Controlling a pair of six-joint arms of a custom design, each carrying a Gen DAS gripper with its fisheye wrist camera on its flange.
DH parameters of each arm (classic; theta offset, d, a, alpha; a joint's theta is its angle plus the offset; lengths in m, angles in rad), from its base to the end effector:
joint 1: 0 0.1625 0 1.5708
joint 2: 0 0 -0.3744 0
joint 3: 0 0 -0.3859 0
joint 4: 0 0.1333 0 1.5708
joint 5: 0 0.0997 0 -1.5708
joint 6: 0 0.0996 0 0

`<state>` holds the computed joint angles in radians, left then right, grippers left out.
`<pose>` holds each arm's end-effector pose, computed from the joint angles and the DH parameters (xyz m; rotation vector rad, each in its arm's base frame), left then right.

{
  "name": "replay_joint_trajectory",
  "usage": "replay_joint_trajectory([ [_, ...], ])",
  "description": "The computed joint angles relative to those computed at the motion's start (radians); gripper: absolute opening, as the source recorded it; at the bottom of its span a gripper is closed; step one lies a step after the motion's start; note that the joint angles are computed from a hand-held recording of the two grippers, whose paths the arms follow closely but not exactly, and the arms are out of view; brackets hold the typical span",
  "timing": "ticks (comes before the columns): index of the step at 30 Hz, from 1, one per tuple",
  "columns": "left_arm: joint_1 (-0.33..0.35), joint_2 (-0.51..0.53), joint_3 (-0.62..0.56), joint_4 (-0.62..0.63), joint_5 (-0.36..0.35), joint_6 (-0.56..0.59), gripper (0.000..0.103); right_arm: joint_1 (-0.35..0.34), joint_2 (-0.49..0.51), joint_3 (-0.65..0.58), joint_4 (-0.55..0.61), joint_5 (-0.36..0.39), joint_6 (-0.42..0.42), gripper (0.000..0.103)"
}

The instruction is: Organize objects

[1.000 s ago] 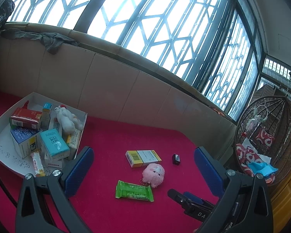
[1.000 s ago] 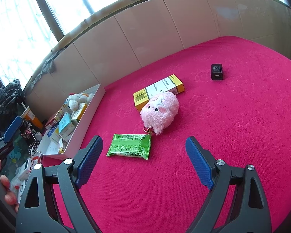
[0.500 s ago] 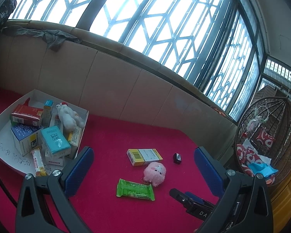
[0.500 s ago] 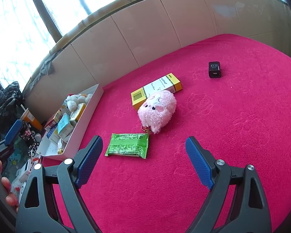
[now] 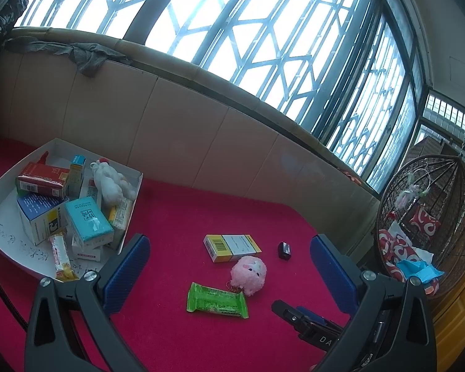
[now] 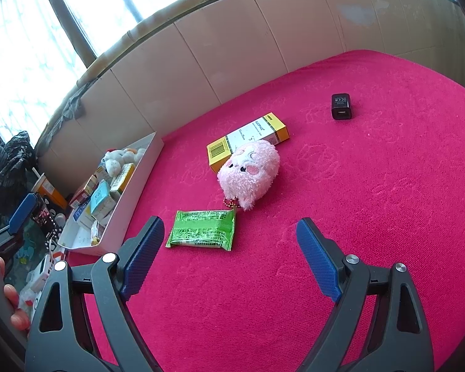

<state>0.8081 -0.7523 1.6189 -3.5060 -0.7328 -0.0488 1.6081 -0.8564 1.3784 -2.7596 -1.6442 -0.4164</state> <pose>-0.2851 -0.5984 0.1795 0.2331 2.3399 -1.6359 0.1527 -0.7144 0.2365 0.5947 -2.7348 0.9325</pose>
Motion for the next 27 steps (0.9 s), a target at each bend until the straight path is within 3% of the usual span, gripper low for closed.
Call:
replay_joint_trajectory([
  [27,0.005,0.001,0.004,0.014,0.006,-0.022,0.103,-0.001,0.002,-0.001,0.002,0.000,0.004,0.088],
])
